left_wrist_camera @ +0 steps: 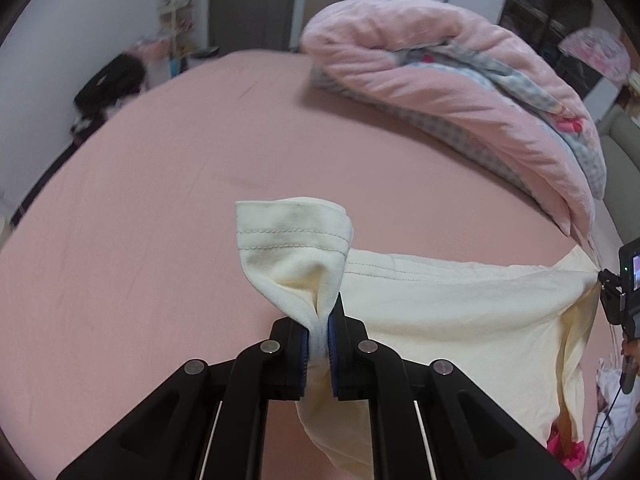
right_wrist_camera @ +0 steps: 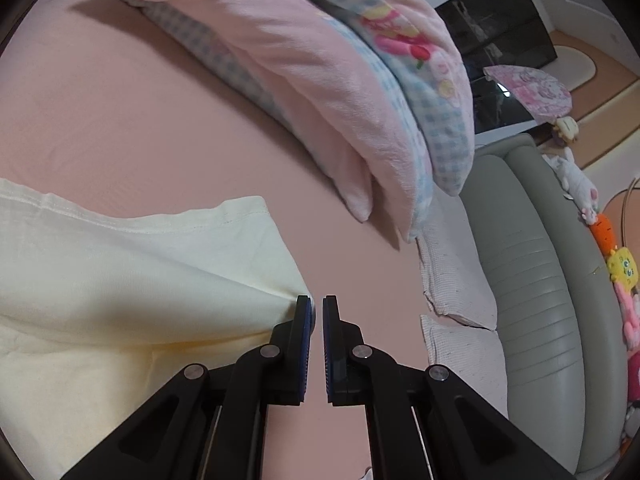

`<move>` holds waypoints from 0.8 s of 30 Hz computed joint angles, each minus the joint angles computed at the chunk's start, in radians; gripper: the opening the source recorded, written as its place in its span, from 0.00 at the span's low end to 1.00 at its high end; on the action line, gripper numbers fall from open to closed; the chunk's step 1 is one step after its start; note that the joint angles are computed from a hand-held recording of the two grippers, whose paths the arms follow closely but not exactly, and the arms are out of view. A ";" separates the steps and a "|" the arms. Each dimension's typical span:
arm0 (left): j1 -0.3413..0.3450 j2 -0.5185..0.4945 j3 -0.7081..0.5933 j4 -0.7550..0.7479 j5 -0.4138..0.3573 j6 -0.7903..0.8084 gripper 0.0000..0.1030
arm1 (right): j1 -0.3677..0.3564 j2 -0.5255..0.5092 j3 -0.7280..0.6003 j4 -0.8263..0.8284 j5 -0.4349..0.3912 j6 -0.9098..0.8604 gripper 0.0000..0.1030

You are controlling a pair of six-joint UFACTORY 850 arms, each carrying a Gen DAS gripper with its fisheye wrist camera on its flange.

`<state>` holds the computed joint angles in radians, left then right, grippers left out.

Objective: Fold clothes

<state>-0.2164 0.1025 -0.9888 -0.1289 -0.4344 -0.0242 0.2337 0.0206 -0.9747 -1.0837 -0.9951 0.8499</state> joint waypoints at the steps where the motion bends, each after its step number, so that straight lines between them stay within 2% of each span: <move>1: -0.015 -0.011 -0.013 0.049 0.007 -0.041 0.06 | -0.008 -0.004 -0.003 -0.008 0.001 0.012 0.03; 4: -0.058 -0.055 -0.061 0.214 0.015 -0.188 0.06 | -0.034 -0.022 -0.016 -0.042 -0.005 0.046 0.03; 5: -0.068 -0.073 -0.077 0.234 0.016 -0.210 0.06 | -0.042 -0.030 -0.019 -0.066 -0.015 0.064 0.02; 7: -0.071 -0.109 -0.107 0.182 0.027 -0.176 0.06 | -0.069 -0.042 -0.028 -0.101 -0.023 0.090 0.02; 9: -0.077 -0.152 -0.142 0.213 0.010 -0.193 0.06 | -0.112 -0.045 -0.049 -0.031 0.021 0.054 0.03; 11: -0.105 -0.208 -0.186 0.356 -0.035 -0.314 0.09 | -0.149 -0.034 -0.056 0.067 0.087 0.005 0.03; 13: -0.111 -0.239 -0.205 0.387 -0.069 -0.355 0.09 | -0.180 -0.020 -0.053 0.166 0.149 -0.049 0.03; 15: -0.107 -0.243 -0.204 0.420 -0.096 -0.402 0.14 | -0.197 -0.015 -0.044 0.228 0.176 -0.097 0.03; 16: -0.102 -0.232 -0.193 0.442 -0.099 -0.428 0.32 | -0.201 -0.012 -0.041 0.249 0.184 -0.111 0.03; 17: -0.100 -0.223 -0.189 0.476 -0.107 -0.464 0.68 | -0.205 -0.010 -0.038 0.268 0.186 -0.120 0.03; 18: -0.097 -0.214 -0.185 0.508 -0.115 -0.499 0.84 | -0.209 -0.008 -0.037 0.285 0.187 -0.125 0.03; 19: -0.094 -0.205 -0.181 0.536 -0.124 -0.529 0.92 | -0.215 -0.003 -0.034 0.309 0.197 -0.135 0.03; 21: -0.076 -0.176 -0.172 0.536 -0.139 -0.532 0.92 | -0.231 -0.002 -0.045 0.411 0.207 -0.210 0.04; 22: -0.067 -0.161 -0.168 0.533 -0.146 -0.530 0.92 | -0.234 -0.004 -0.051 0.452 0.198 -0.244 0.09; 23: -0.060 -0.142 -0.161 0.513 -0.148 -0.509 0.92 | -0.233 -0.001 -0.054 0.481 0.191 -0.270 0.28; 24: -0.053 -0.123 -0.154 0.492 -0.151 -0.488 0.92 | -0.230 0.005 -0.054 0.504 0.186 -0.290 0.40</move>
